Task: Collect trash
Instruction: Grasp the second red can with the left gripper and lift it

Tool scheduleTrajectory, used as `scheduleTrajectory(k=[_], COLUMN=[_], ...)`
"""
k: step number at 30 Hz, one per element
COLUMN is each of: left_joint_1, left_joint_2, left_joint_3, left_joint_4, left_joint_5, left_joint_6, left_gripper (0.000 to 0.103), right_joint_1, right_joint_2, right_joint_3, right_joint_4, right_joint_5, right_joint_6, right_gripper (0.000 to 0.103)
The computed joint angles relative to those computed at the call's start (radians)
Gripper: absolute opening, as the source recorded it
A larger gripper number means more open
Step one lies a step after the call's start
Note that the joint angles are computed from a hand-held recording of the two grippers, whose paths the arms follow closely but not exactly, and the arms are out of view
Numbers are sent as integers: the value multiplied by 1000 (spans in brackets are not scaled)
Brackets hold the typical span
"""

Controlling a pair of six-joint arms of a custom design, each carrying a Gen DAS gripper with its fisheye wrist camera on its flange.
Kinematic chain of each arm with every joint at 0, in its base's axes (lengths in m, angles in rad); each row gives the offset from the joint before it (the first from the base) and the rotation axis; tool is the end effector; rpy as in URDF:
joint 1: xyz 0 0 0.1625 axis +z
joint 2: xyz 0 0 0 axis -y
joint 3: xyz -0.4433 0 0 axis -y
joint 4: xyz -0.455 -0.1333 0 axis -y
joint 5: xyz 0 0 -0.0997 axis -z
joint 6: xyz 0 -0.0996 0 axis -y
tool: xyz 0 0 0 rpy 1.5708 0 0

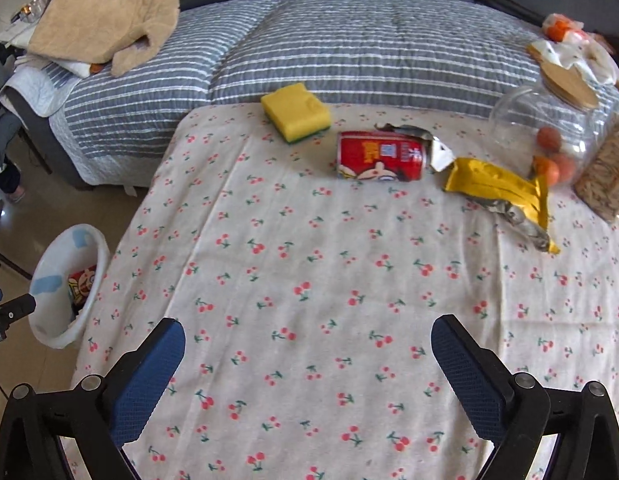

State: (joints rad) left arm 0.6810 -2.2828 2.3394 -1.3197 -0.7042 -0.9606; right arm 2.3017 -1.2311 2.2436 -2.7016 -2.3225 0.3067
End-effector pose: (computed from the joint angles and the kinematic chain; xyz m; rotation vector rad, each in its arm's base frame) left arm -0.0549 -0.3137 0.3807 0.0839 2.3156 -0.6384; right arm 0.3799 -0.3260 0.1341 0.4647 -2.4327 0.6118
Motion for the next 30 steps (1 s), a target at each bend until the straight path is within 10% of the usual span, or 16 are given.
scheduleTrajectory(k=[15, 30], left_joint_1=[-104, -109], left_joint_2=[173, 526], left_joint_3=[66, 57], left_joint_4=[-304, -802], left_joint_5=[-54, 88], left_joint_6=[111, 421], left_gripper=[103, 103], right_joint_1=[-115, -244], right_joint_2=[-147, -361], right_joint_3=[148, 226], right_joint_4=[-66, 19], right_joint_5=[-50, -38], right_joint_6=[-48, -51], right_gripper=[103, 103])
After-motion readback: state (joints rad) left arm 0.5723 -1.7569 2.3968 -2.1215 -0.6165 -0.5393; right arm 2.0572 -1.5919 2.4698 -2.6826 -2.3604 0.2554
